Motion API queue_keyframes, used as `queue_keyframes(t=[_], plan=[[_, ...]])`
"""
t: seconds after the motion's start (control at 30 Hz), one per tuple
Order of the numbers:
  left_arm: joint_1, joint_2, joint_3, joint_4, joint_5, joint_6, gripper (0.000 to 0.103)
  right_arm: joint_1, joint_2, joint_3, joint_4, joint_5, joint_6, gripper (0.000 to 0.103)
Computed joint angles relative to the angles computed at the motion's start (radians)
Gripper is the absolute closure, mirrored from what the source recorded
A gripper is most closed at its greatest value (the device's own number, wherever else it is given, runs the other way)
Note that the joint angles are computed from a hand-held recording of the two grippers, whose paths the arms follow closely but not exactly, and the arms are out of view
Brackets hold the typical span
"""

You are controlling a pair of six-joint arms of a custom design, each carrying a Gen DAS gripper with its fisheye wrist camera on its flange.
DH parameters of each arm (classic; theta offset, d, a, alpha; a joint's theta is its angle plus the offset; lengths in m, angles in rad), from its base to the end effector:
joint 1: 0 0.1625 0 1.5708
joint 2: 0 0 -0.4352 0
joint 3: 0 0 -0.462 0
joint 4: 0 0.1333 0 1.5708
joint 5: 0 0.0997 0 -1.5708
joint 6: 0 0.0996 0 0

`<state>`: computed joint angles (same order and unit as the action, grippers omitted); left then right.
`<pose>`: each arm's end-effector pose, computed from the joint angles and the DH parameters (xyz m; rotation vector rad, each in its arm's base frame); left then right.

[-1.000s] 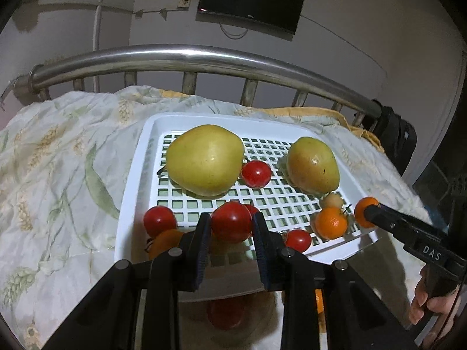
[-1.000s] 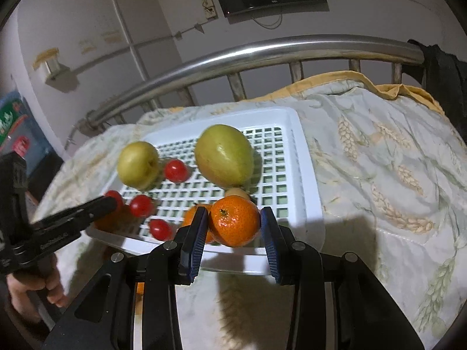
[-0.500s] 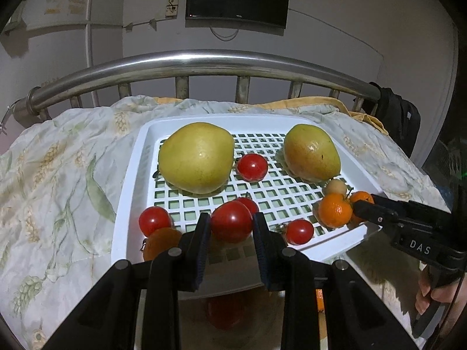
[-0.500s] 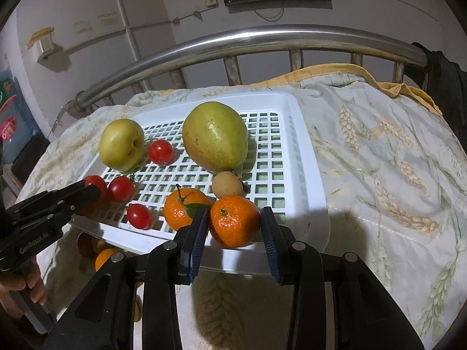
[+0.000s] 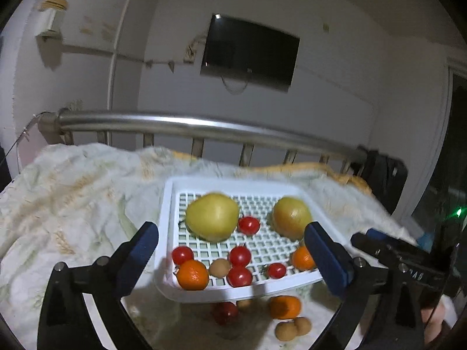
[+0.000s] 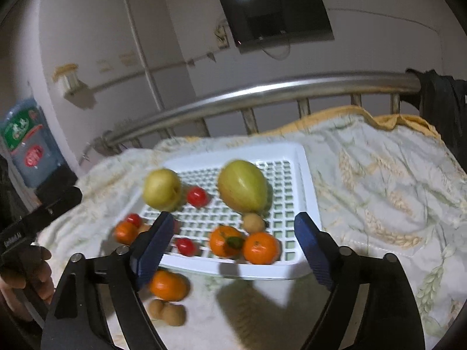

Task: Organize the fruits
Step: 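Withdraw both tools from the tray toward the remaining fruit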

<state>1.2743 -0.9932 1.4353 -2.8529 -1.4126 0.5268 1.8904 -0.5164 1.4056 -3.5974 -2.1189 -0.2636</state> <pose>-0.0898 -0.8038 0.3380 0.9789 2.4776 -1.1568 0.3250 -0.7230 0.0734 0.2598 -2.2725 1.4560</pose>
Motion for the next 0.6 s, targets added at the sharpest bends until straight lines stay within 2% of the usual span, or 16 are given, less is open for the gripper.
queue_keyframes(t=[0.17,0.3,0.6], plan=[[0.005,-0.044,0.042,-0.015,-0.010,0.006,0.000,0.036,0.003,0.017,-0.005,0.011,-0.052,0.006],[0.009,-0.057,0.080,-0.013,0.044,0.047,0.000,0.053,0.017,0.038,0.019,-0.002,-0.075,0.003],[0.035,-0.030,0.072,0.124,0.129,0.029,0.002,0.039,0.042,0.032,0.243,-0.018,0.008,0.005]])
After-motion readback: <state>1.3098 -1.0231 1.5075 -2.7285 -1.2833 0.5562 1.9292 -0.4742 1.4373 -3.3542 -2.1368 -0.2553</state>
